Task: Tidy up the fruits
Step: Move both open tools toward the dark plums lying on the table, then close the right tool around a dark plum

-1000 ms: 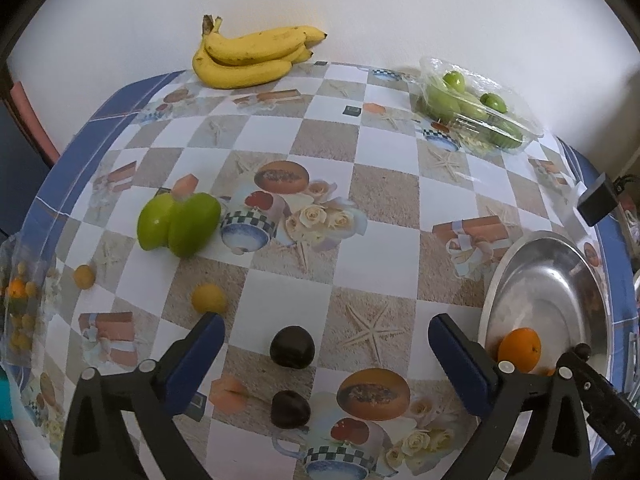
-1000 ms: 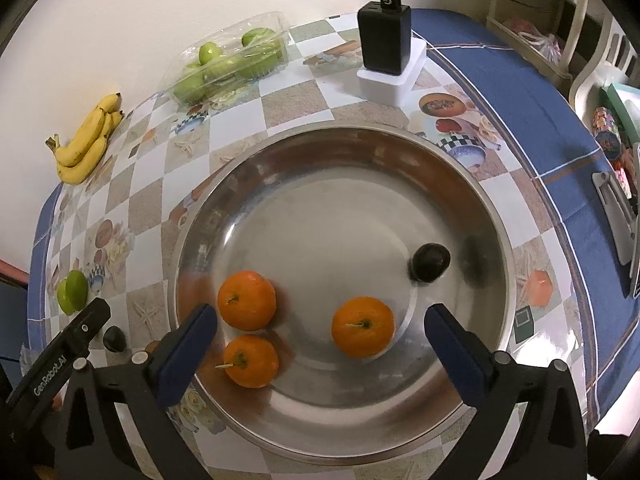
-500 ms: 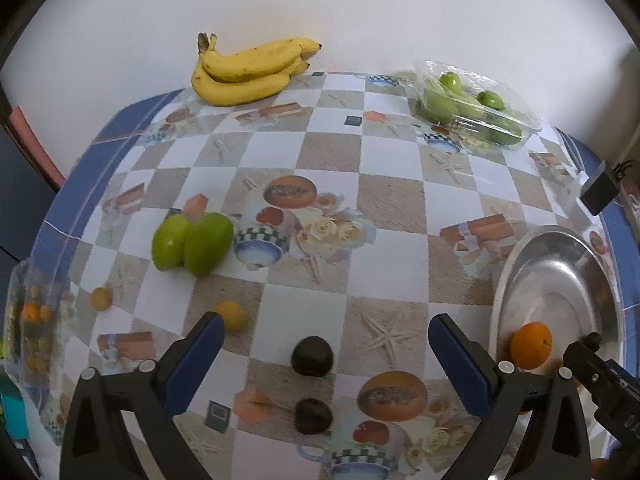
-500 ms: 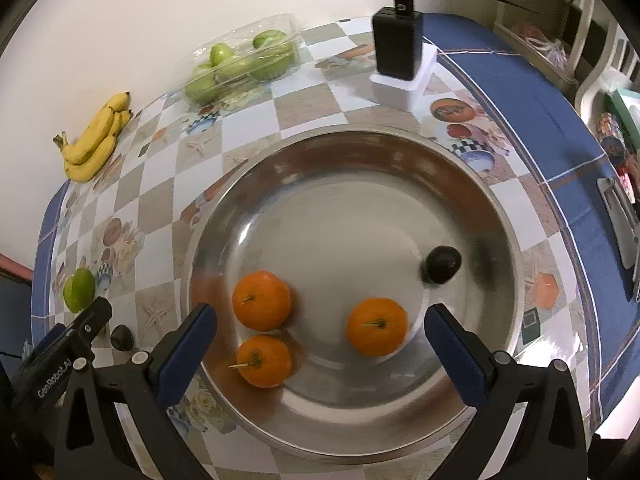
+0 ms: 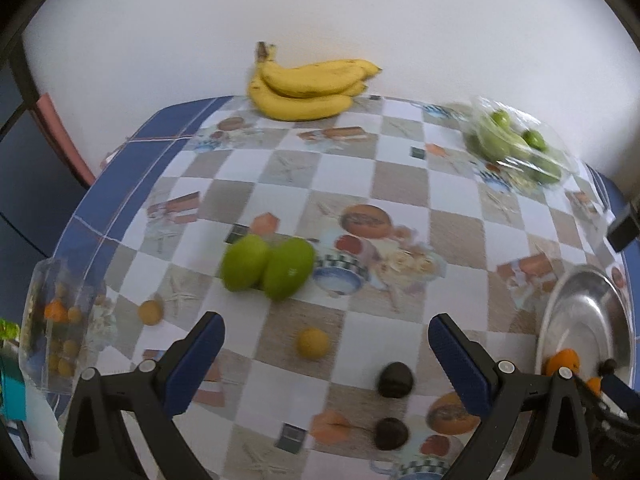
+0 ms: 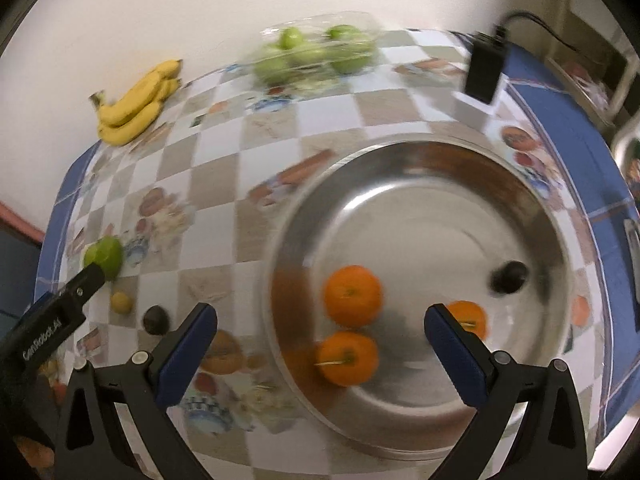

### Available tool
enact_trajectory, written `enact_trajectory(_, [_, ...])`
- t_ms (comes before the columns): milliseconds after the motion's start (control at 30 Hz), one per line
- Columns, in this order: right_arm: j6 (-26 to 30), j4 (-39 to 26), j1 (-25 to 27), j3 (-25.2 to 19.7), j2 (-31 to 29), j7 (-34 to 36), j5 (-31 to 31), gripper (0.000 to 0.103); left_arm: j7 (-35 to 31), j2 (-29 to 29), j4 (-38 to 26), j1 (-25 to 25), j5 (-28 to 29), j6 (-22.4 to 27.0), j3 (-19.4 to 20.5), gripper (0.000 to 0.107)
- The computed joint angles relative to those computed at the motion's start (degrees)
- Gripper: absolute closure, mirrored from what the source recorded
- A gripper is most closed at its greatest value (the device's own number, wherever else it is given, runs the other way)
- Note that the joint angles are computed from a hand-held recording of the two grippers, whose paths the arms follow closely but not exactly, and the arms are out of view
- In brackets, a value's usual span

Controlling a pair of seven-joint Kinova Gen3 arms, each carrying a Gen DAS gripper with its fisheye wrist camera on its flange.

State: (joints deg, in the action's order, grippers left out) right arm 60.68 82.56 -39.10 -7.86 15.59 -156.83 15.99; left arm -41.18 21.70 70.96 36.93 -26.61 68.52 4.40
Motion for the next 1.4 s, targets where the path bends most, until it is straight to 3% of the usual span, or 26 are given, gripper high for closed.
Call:
enact_trajectory(500, [-1.8,-9.3,-3.7,-0.3,6.7,6.2,-2.7,0.0,0.7,-5.5,7.6,-7.6,2.7,-4.8,0.5,0.004])
enact_trajectory(833, [1.5,-13.5,-4.5,0.0,11.1,11.7,-7.3,0.0,-4.1,-2.1,7.3,-9.5,9.2,-2.6,1.4,0.004])
enact_trajectory(1200, [0.4,-13.3,-4.0,-0.2,13.2,15.5,-12.0,0.0,-4.6,0.9,7.4,-9.2,12.3,-0.2,0.5,0.004])
enact_trajectory(1300, [0.8,-14.0,-4.5,-0.2,13.6,16.3,-12.0,0.008,-3.7,0.4,8.0,-9.1,12.5,-1.1,0.3,0.004])
enact_trajectory(1367, [0.8,-14.5,-4.5,-0.3,13.8,17.1,-12.3,0.024,-3.7,-0.1,8.4,-9.5,12.8,-1.7,0.3,0.004])
enact_trajectory(1400, [0.8,-14.8,-4.6,-0.4,14.0,17.4,-12.5,0.026,-3.6,-0.2,8.5,-9.7,13.0,-1.9,0.4,0.004])
